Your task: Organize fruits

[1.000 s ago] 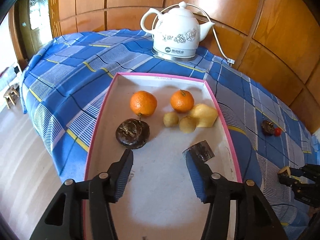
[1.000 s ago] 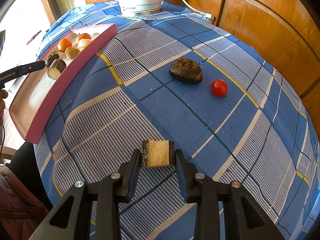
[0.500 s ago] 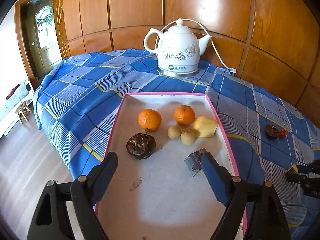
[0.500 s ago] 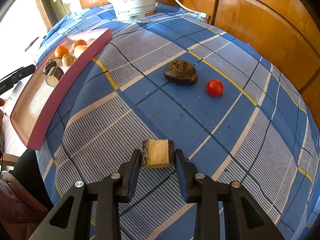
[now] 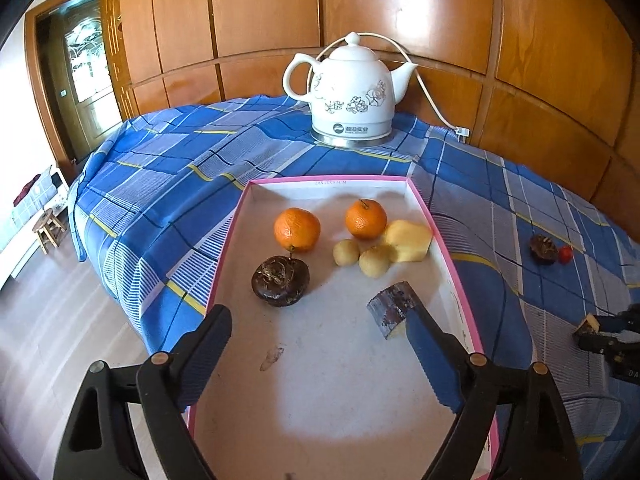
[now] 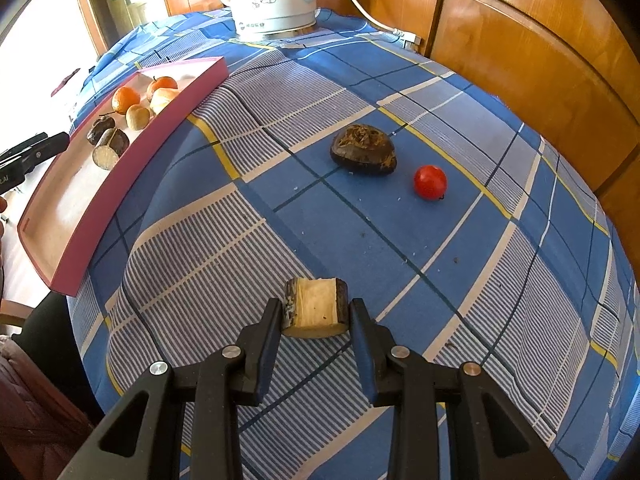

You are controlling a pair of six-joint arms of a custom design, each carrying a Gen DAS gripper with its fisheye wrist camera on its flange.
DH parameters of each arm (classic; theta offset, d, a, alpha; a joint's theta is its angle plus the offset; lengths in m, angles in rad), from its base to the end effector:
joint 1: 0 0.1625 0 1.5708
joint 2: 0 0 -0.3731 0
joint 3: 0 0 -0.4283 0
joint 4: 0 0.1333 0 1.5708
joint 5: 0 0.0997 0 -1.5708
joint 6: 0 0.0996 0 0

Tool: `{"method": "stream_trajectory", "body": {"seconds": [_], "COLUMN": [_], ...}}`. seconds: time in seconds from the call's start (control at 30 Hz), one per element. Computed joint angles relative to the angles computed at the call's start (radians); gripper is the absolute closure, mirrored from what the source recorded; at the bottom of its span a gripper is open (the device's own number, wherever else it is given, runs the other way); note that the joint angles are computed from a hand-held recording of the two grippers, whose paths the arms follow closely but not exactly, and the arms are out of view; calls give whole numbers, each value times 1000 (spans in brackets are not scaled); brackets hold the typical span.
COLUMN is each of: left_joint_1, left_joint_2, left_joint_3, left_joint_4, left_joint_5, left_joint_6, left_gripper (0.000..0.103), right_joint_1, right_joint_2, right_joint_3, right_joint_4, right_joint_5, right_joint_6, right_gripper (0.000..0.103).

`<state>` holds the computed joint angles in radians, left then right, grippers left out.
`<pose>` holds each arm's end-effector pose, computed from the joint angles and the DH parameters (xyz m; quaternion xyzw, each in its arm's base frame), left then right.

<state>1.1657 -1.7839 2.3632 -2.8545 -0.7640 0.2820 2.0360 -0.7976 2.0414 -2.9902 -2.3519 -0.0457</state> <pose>0.0309 -0.4486 0.3047 0.1633 0.8584 -0.3393 0.3482 0.2847 -0.4263 -0.0283 0.2005 -0.8997 0.1583 0.3540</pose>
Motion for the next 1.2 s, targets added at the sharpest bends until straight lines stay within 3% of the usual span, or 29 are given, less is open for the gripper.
{"method": "stream_trajectory", "body": {"seconds": [0.7, 1.2], "left_joint_1": [17, 30], "left_joint_2": [-28, -41], "left_joint_3": [3, -10], "left_joint_4": [19, 55], "left_joint_5": [-35, -74], "left_joint_6": [-7, -19], "left_gripper": [14, 2], "right_joint_1": [-6, -1], "right_joint_2": [12, 17], "right_joint_3": [-8, -17], "right_joint_4": [2, 20], "right_joint_5": [-2, -20], "right_joint_6": [2, 12], "right_gripper": [69, 69]}}
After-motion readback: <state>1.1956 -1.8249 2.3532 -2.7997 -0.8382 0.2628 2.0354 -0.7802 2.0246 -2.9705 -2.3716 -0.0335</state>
